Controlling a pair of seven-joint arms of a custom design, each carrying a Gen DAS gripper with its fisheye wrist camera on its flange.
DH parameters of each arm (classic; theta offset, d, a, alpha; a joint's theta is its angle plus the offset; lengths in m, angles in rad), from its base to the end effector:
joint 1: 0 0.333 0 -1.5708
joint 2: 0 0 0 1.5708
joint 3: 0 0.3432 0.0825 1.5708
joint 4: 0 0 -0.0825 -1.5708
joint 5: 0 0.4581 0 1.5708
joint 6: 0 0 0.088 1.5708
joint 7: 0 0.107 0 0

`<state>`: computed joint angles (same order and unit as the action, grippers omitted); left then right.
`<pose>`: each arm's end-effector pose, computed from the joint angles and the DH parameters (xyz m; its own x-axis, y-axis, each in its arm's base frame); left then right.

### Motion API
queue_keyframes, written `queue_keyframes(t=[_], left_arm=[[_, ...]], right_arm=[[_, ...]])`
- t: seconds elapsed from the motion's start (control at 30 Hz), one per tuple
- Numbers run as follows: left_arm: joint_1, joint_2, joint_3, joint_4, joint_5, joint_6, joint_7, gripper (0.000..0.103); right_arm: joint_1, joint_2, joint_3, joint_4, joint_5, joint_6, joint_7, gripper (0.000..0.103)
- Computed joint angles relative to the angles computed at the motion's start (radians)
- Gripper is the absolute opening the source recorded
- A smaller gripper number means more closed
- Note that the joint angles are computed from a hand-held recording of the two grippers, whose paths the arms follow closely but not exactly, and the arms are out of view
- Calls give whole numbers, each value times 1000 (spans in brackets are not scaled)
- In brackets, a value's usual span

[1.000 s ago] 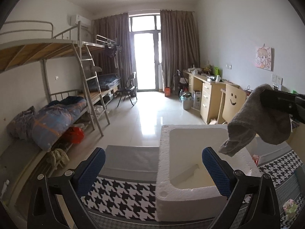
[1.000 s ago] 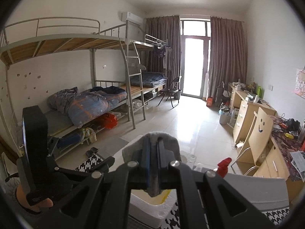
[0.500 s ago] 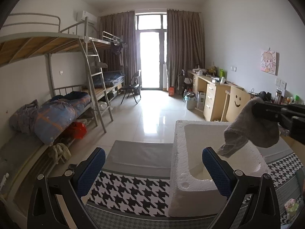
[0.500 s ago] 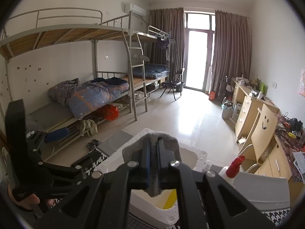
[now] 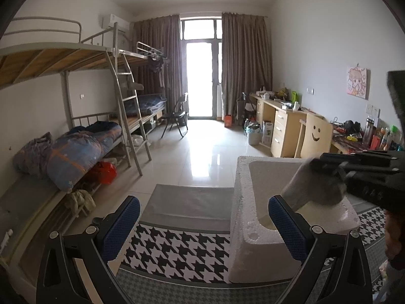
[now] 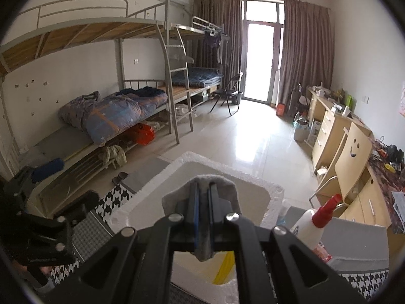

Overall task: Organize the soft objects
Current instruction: 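Open the right tool to drop the grey cloth into the foam box, then move both open tools away from the box back toward the table items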

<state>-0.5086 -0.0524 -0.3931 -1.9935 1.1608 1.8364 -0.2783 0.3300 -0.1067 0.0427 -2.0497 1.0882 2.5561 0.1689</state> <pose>0.4369 -0.4396 0.5195 0.5205 -0.8537 -0.0135 -0.3787 -0.2167 -0.8998 0.5938 0.2195 0.5493 0.8446 -0.5350 0.0220 -0.2758 -0.4698 -0.8386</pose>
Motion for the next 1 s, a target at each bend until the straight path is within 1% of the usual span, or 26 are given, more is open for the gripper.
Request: queue_keyframes(t=[0.03, 0.07, 0.1, 0.13, 0.23, 0.4, 0.67, 0.73, 0.8, 0.87, 1.0], left_arm=[[-1, 3, -1, 2, 0, -3, -1, 102], [-1, 1, 0, -1, 1, 1, -1, 102], [-1, 2, 0, 0, 2, 4, 1, 102], [-1, 1, 1, 0, -1, 5, 2, 102], [0, -5, 2, -5, -3, 13, 1, 102], [1, 0, 0, 3, 2, 17, 5, 102], [-15, 21, -4, 33, 24, 2, 12, 102], [-20, 26, -4, 40, 26, 5, 17, 102], [-26, 31, -4, 47, 32, 1, 17, 102], [-32, 34, -5, 55, 38, -1, 23, 102], [-47, 42, -7, 70, 50, -16, 30, 102]], right_arm=[[-1, 7, 3, 3, -24, 4, 17, 25], [-2, 12, 7, 4, -45, 13, 31, 52], [-1, 16, 10, 3, -61, 24, 42, 72], [1, 17, 10, 0, -43, 36, 29, 75], [0, 11, 9, -8, -48, 34, 23, 76], [1, -21, -5, -29, -5, 14, -35, 76], [-3, -59, -27, -47, 31, -8, -68, 76], [-4, -72, -33, -56, 44, -13, -74, 80], [-5, -88, -42, -67, 62, -21, -88, 86], [-4, -103, -48, -81, 80, -22, -103, 88], [-2, -135, -59, -107, 107, -22, -115, 88]])
